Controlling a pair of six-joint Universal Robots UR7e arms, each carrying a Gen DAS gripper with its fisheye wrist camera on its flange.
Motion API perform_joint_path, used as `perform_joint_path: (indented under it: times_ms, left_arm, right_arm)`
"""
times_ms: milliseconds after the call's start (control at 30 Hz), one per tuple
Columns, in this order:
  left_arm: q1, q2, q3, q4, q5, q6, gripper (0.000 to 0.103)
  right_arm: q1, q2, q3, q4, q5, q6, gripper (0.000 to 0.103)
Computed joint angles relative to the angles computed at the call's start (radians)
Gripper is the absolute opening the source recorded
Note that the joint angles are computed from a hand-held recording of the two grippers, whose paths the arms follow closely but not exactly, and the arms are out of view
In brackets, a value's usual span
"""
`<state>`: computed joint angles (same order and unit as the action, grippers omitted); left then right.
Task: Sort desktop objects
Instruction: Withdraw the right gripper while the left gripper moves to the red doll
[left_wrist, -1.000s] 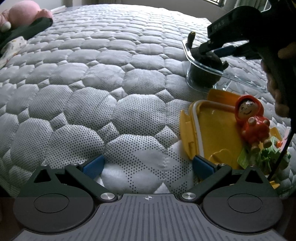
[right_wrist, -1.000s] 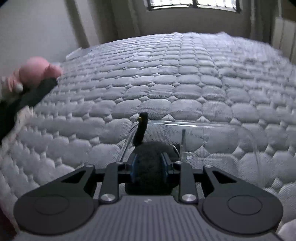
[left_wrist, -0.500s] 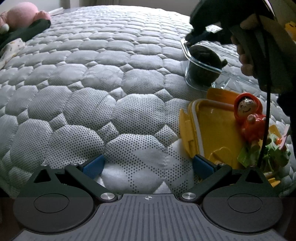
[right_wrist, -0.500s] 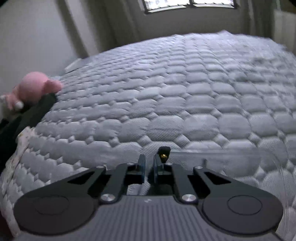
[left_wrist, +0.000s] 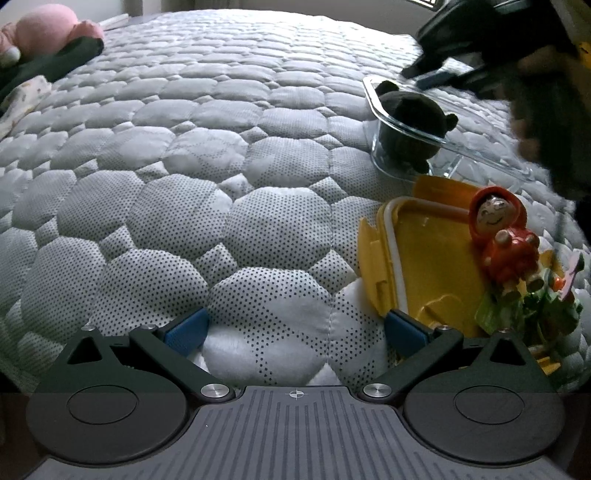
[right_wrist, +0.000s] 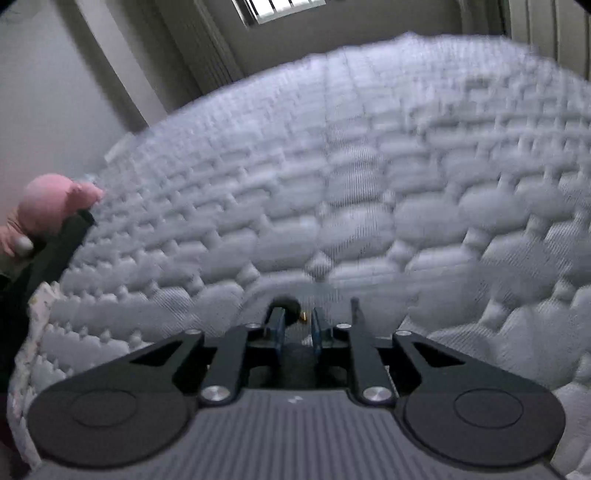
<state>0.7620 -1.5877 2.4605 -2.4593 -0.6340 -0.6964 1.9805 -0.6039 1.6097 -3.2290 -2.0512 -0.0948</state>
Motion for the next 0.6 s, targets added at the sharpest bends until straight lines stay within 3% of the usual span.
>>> perform_joint_path:
  times_ms: [67,200,300,400,533,600]
  left_arm:
    - [-0.002,0.003,-0.003,0.011,0.005,-0.016,0.103]
    - [-0.009,0.004,-0.008,0.040,0.013,-0.042,0.103]
    - [-0.012,0.004,-0.018,0.075,0.015,-0.064,0.103]
    - [-0.017,-0.003,-0.038,0.145,0.009,-0.110,0.103]
    - [-0.060,-0.035,-0.043,0.216,0.032,-0.171,0.103]
    - [-0.085,-0.038,-0.049,0.209,0.038,-0.170,0.103]
  right_arm:
    - [0.010,-0.039,0.047,-0.010,0.024,-0.009,0.017]
    - [0.000,-0.075,0.092,0.104,0.049,0.030,0.014]
    - [-0.010,-0.050,0.132,-0.038,0.060,-0.041,0.014]
    - [-0.015,-0.062,0.151,-0.065,0.085,-0.062,0.015]
    - [-0.039,-0.142,0.240,-0.135,0.183,-0.029,0.017]
    - [-0.037,-0.185,0.301,-0.219,0.191,-0.066,0.023]
